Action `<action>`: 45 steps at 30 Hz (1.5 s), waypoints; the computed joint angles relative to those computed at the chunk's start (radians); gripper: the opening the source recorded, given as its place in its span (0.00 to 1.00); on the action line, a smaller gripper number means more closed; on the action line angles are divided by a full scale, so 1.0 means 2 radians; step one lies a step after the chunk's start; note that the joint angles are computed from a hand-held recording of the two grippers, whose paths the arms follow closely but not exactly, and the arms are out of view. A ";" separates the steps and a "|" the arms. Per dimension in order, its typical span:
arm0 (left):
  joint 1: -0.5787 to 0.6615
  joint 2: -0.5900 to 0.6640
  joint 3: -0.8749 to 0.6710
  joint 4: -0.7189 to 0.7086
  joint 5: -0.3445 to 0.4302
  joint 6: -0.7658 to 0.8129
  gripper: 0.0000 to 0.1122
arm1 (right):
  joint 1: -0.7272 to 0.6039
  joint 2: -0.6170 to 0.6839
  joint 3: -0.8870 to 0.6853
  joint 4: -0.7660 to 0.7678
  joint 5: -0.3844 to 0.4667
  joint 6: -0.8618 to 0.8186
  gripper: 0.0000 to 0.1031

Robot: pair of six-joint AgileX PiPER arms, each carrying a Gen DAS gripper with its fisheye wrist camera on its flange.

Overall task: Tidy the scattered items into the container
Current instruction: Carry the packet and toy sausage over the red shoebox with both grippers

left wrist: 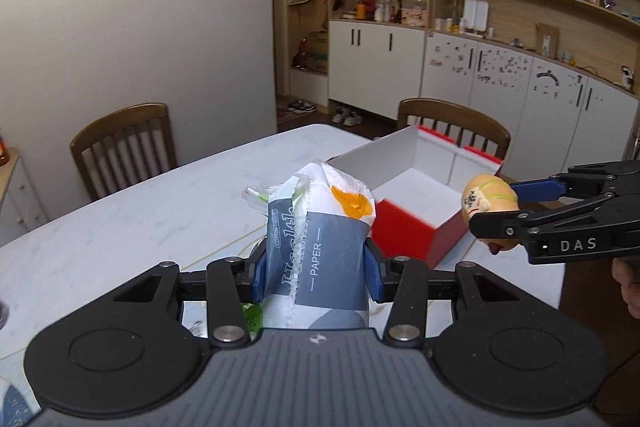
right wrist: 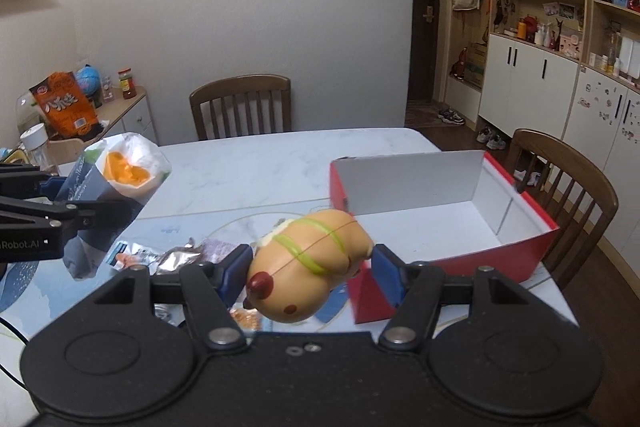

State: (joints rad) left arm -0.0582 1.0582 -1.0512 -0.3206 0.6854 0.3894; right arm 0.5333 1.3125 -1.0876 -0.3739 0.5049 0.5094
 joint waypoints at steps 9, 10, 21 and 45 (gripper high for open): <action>-0.117 0.096 -0.077 0.156 -0.038 -0.188 0.39 | -0.121 0.030 -0.042 0.221 -0.008 -0.275 0.63; -0.127 0.111 -0.090 0.170 -0.039 -0.204 0.39 | -0.137 0.039 -0.051 0.253 -0.005 -0.313 0.63; -0.199 0.264 -0.230 0.264 -0.009 -0.326 0.40 | -0.263 0.154 -0.165 0.447 0.076 -0.570 0.63; -0.236 0.571 -0.606 0.254 0.181 -0.273 0.40 | -0.341 0.373 -0.397 0.451 0.198 -0.650 0.63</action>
State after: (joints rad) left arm -0.5293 2.1996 -2.2636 0.1874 1.0464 -0.1572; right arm -0.1495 2.0582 -1.8819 0.5285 0.9010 -0.7904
